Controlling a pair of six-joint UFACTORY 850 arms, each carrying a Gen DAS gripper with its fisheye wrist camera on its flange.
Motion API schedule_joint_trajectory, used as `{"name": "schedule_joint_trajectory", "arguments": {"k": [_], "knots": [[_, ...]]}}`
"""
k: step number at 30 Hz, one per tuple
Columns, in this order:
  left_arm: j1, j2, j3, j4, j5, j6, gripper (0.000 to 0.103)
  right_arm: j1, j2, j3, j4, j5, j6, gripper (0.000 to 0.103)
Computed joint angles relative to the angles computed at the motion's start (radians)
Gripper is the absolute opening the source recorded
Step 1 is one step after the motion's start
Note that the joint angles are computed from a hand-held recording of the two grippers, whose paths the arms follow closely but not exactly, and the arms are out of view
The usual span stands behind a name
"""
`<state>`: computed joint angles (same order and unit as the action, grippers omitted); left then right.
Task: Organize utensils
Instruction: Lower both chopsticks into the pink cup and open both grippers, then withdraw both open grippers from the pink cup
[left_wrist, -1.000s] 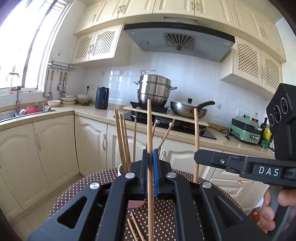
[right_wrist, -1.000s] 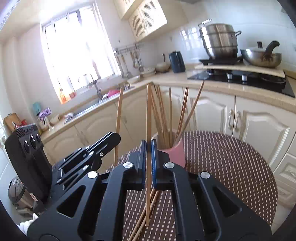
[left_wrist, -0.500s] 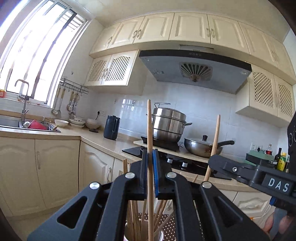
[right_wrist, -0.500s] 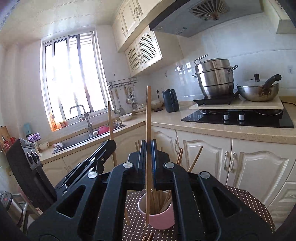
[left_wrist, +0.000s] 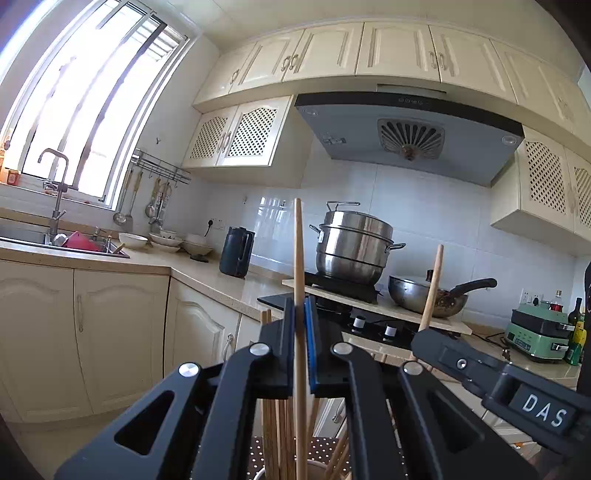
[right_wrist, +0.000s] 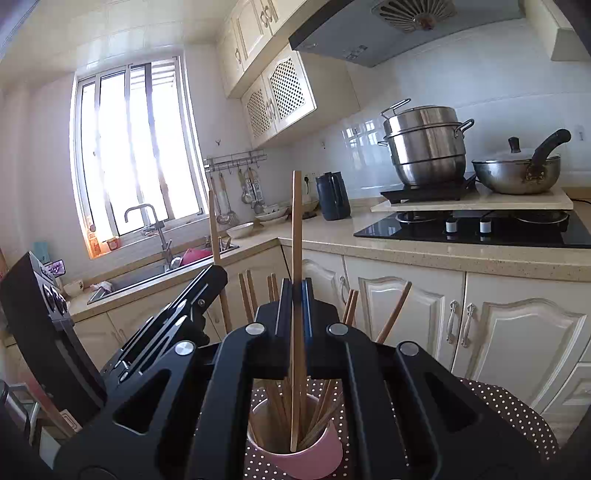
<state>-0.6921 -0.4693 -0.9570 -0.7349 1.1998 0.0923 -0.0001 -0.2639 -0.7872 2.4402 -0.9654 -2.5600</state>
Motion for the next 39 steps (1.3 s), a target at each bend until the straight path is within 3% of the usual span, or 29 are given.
{"name": "schedule_joint_trajectory", "arguments": {"k": [16,19,29,32,36,39], "knots": [[0.012,-0.001,0.032,0.005,-0.120,0.042,0.007,0.001,-0.045,-0.003,-0.049,0.056,0.034,0.006],[0.008,0.013,0.044,-0.010,-0.123,0.051,0.031,0.003,-0.050,-0.005,-0.065,0.065,0.047,0.006],[-0.013,0.094,0.120,-0.144,-0.130,0.117,0.048,0.011,-0.027,0.007,-0.118,0.099,0.119,0.007],[-0.022,0.132,0.141,-0.204,-0.154,0.156,0.051,0.010,-0.003,0.023,-0.117,0.108,0.124,0.010],[-0.045,0.188,0.171,-0.279,-0.175,0.229,0.056,0.007,0.043,0.059,-0.104,0.111,0.123,0.038],[-0.072,0.234,0.203,-0.318,-0.171,0.263,0.057,-0.002,0.090,0.095,-0.114,0.107,0.135,0.040]]}}
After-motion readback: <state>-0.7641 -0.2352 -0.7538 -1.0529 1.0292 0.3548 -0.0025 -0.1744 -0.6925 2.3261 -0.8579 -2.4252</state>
